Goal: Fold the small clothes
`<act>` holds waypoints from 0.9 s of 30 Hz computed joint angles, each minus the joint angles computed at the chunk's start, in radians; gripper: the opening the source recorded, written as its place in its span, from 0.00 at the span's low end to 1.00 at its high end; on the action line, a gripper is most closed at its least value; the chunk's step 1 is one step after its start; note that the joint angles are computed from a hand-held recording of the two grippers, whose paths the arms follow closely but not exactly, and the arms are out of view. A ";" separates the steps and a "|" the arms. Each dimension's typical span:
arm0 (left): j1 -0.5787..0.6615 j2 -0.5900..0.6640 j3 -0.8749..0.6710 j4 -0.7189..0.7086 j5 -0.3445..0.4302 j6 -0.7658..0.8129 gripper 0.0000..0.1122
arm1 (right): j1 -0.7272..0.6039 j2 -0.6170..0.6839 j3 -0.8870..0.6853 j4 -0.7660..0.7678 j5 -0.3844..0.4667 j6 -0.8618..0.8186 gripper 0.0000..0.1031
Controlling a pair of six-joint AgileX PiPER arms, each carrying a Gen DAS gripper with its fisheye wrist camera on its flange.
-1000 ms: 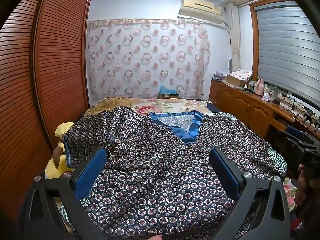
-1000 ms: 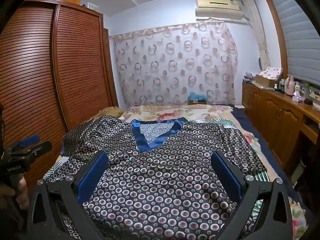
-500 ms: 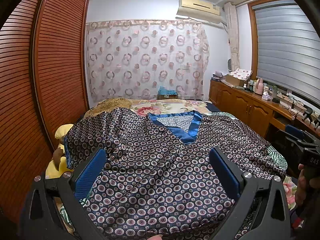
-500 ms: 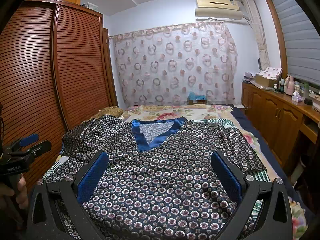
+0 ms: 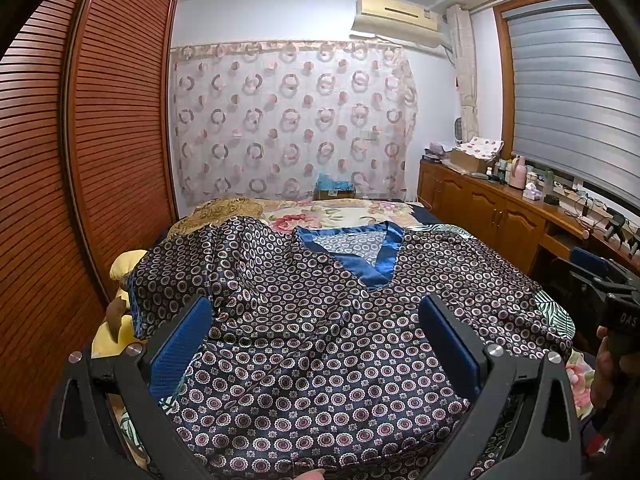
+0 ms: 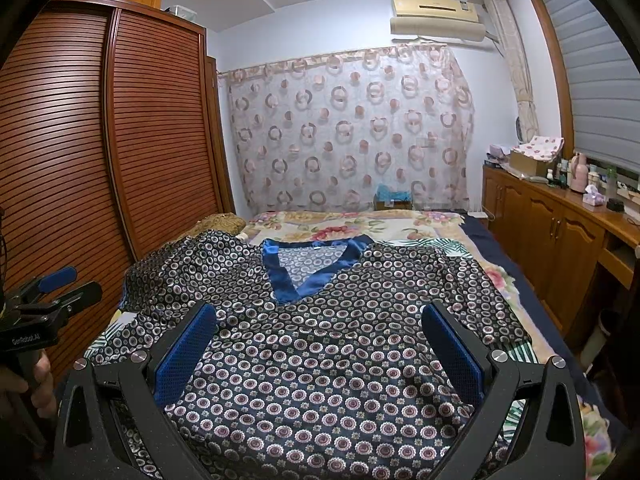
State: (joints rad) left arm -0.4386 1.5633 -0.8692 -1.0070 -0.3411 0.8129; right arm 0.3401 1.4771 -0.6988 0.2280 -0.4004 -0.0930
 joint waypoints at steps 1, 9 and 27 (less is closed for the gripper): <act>0.002 0.001 -0.001 0.004 0.002 -0.003 0.92 | 0.001 0.002 -0.002 0.000 -0.001 -0.001 1.00; -0.003 0.000 0.001 -0.001 -0.003 0.002 0.92 | 0.004 0.000 -0.001 0.010 -0.001 -0.010 1.00; 0.000 0.003 0.002 0.017 -0.004 -0.011 0.92 | 0.004 0.000 -0.001 0.013 -0.004 -0.014 1.00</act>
